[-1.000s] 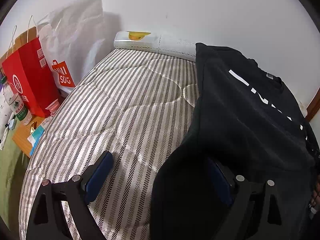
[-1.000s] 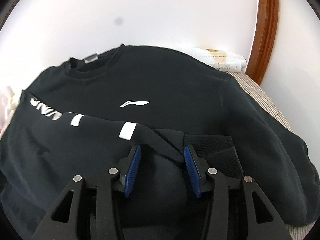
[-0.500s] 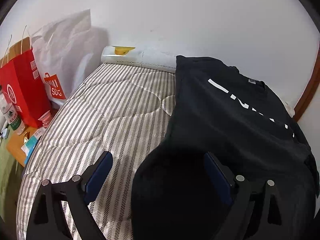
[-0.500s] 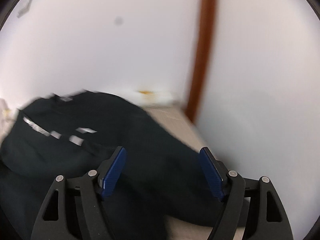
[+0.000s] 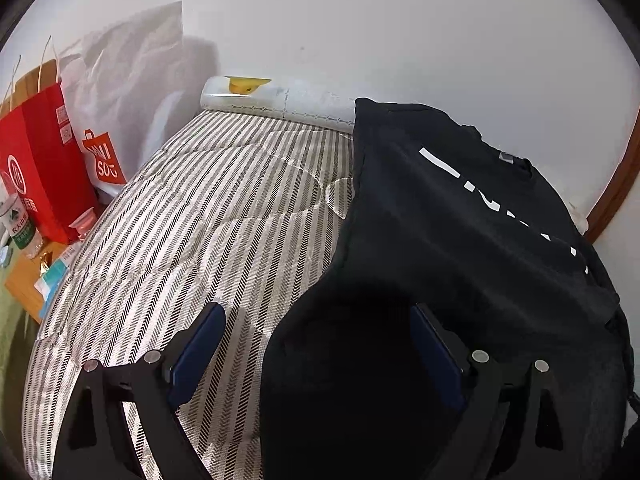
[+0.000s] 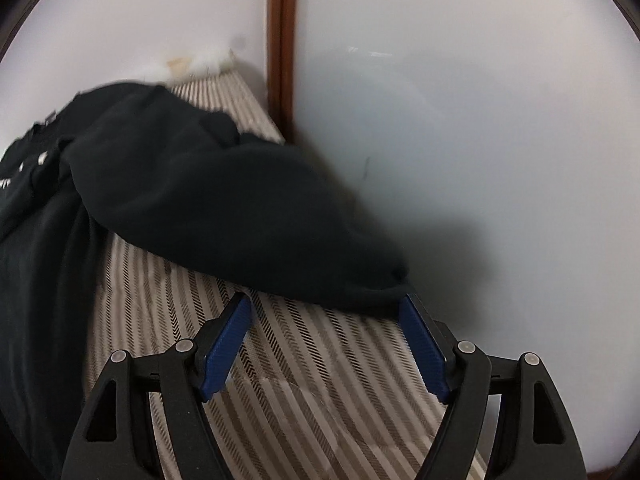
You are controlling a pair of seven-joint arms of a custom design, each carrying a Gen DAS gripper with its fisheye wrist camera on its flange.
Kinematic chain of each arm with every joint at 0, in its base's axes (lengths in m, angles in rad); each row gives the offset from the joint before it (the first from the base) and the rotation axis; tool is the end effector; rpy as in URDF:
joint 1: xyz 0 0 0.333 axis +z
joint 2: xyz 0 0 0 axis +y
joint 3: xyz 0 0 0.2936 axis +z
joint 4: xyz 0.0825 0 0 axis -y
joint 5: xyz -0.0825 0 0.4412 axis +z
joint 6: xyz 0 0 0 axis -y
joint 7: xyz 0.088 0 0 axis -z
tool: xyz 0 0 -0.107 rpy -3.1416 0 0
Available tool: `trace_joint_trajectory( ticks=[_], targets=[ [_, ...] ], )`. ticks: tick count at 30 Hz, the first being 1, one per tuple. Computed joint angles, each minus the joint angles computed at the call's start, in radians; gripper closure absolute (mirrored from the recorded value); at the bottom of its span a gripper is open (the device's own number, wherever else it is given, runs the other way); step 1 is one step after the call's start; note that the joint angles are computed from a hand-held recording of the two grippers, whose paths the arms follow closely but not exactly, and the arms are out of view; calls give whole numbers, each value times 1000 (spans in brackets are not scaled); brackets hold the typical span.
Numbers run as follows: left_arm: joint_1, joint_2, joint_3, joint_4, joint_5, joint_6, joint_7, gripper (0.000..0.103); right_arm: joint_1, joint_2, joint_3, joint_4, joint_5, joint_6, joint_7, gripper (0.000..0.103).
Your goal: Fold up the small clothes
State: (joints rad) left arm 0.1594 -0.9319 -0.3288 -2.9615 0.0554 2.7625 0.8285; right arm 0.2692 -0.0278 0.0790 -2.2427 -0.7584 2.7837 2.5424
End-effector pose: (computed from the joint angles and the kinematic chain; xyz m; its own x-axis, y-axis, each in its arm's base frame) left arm 0.3837 -0.0412 0.4183 0.4593 -0.8681 0.1883 -0.5970 -0.4587 -0.6582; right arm 0.5544 0.2342 0.3771 0.0057 -0.9993 0.0370 -0.7657 -0.0282 -0.6426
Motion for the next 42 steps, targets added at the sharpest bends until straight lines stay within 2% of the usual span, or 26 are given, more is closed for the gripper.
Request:
trace_joint_trajectory(
  ticks=[2, 6, 8, 9, 10, 11, 16, 20, 25, 29, 32, 37, 39, 40, 42],
  targets=[
    [-4, 4, 11, -1, -6, 0, 4, 11, -5, 16, 3, 22, -19, 4, 6, 27],
    [-13, 13, 32, -2, -23, 5, 18, 11, 19, 68, -11, 97, -28, -49, 15, 30],
    [-13, 13, 30, -2, -26, 4, 21, 11, 20, 85, -20, 110, 4, -21, 1, 53],
    [-12, 14, 29, -1, -27, 3, 23, 11, 20, 88, -24, 112, 10, -5, 1, 78],
    [-12, 14, 26, 0, -27, 2, 24, 11, 28, 91, -30, 121, -32, -29, 35, 94],
    [-11, 15, 25, 2, -26, 1, 25, 11, 39, 95, -32, 140, -89, -74, 73, 95],
    [-5, 14, 18, 5, -23, -7, 21, 11, 36, 39, -35, 130, -225, -67, 237, 96],
    [-1, 11, 13, 6, -19, -13, 13, 11, 39, -4, 2, 189, -412, -102, 413, 96],
    [-3, 11, 15, 7, -15, -17, 9, 11, 77, 46, 39, 361, -500, -112, 454, 96],
    [-4, 9, 22, 4, -18, -16, 7, 11, 157, 164, 47, 556, -526, -103, 413, 96],
    [-4, 9, 23, 5, -20, -17, 6, 11, 223, 307, 54, 741, -490, -68, 314, 96],
    [-6, 13, 27, 6, -23, -17, 10, 11, 303, 567, 94, 1032, -318, -31, 75, 96],
    [-7, 15, 26, 7, -24, -16, 10, 11, 327, 639, 109, 1096, -263, -34, 11, 96],
    [-7, 16, 27, 7, -24, -16, 12, 11, 346, 695, 113, 1146, -187, -38, -68, 95],
    [-8, 19, 28, 9, -24, -14, 14, 11, 341, 767, 172, 1211, -134, -71, -138, 94]
  ],
)
